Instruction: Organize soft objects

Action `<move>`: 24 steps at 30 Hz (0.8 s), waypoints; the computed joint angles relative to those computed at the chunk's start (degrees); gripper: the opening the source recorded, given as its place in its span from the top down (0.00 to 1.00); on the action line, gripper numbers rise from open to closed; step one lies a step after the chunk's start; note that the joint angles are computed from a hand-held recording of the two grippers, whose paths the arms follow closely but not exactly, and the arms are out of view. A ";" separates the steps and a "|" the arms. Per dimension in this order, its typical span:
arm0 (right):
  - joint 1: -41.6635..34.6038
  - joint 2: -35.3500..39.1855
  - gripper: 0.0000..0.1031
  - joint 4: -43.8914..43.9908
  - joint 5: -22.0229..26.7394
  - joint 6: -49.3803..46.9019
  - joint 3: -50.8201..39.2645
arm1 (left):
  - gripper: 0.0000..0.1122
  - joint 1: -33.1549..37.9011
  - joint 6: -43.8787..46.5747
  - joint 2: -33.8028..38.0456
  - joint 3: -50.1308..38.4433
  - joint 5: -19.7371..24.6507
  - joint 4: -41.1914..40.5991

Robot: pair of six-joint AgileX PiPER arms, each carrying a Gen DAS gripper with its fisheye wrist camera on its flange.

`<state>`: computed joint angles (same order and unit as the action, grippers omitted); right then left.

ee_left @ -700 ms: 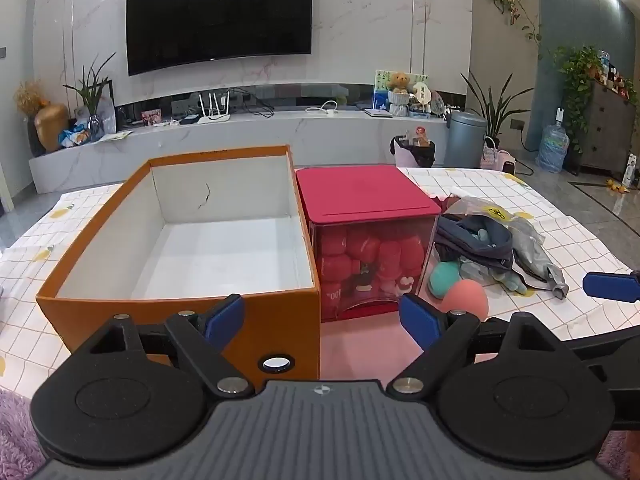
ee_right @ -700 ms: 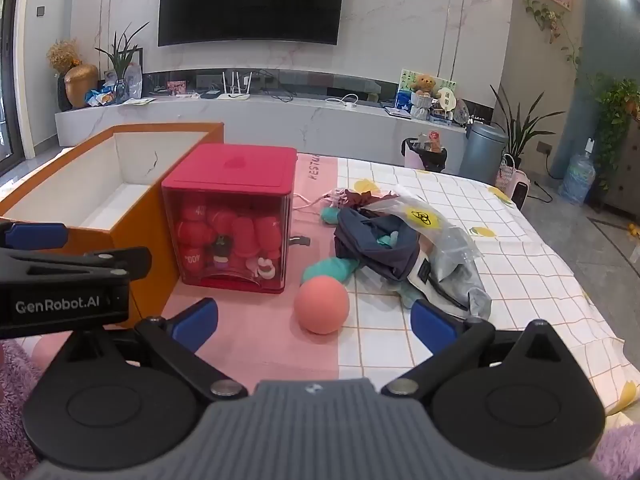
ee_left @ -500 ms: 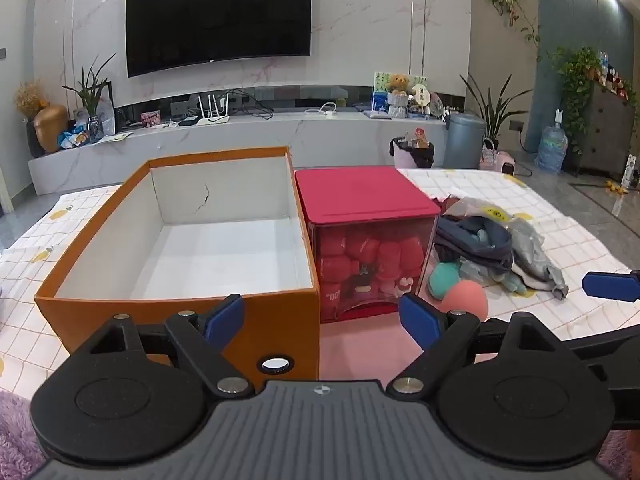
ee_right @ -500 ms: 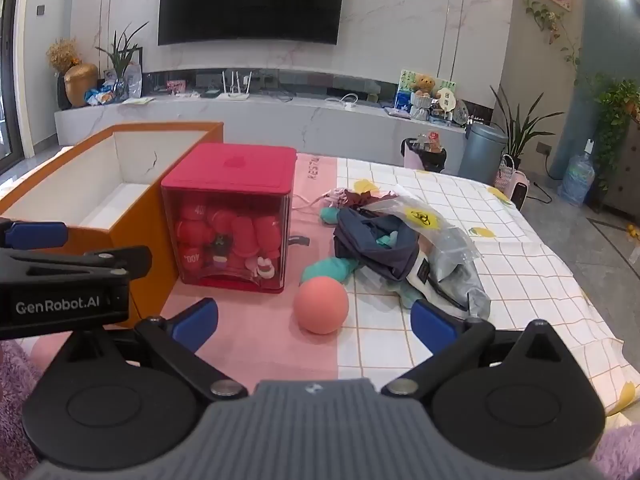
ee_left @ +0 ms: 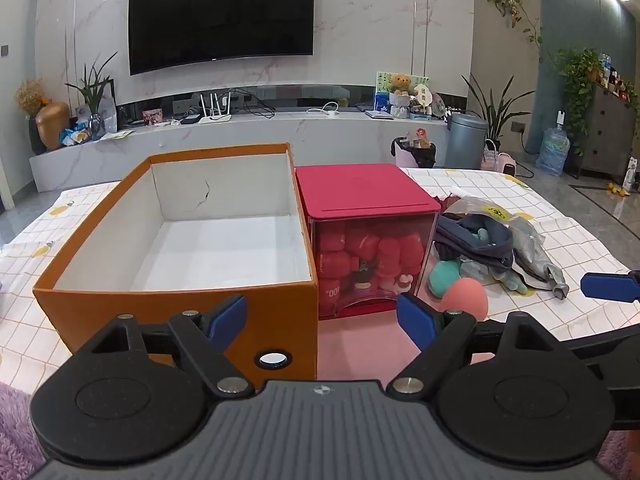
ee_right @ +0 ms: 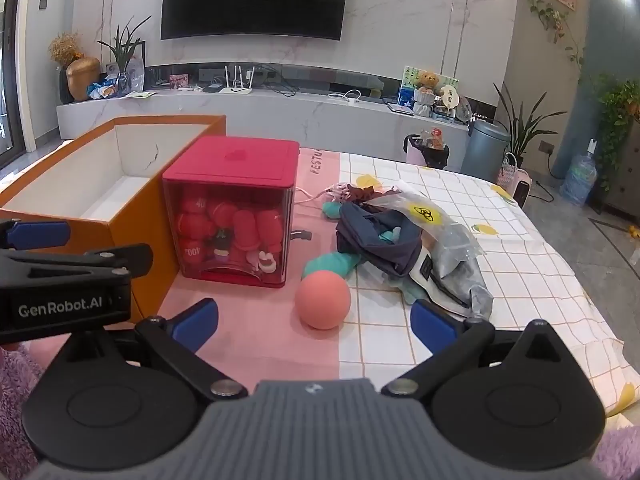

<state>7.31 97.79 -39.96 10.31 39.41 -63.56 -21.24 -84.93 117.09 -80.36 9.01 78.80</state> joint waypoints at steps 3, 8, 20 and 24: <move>-0.40 -0.10 0.03 2.90 -0.64 -2.65 0.03 | 0.12 0.19 1.17 -0.13 0.14 -0.73 -2.09; -0.27 -0.13 0.03 2.34 -0.53 -2.24 0.08 | 0.12 0.19 1.94 -0.12 0.11 -0.60 -3.03; 0.01 0.08 0.03 1.56 0.21 -1.81 -0.33 | 0.12 0.48 6.95 0.18 -0.36 -0.83 -8.50; 0.62 0.36 0.03 -1.51 1.47 0.58 -0.68 | 0.12 0.12 5.02 0.37 -0.23 -0.08 -6.06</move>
<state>7.93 98.15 -41.47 11.78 39.99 -64.24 -21.12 -79.90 117.46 -80.59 8.93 72.73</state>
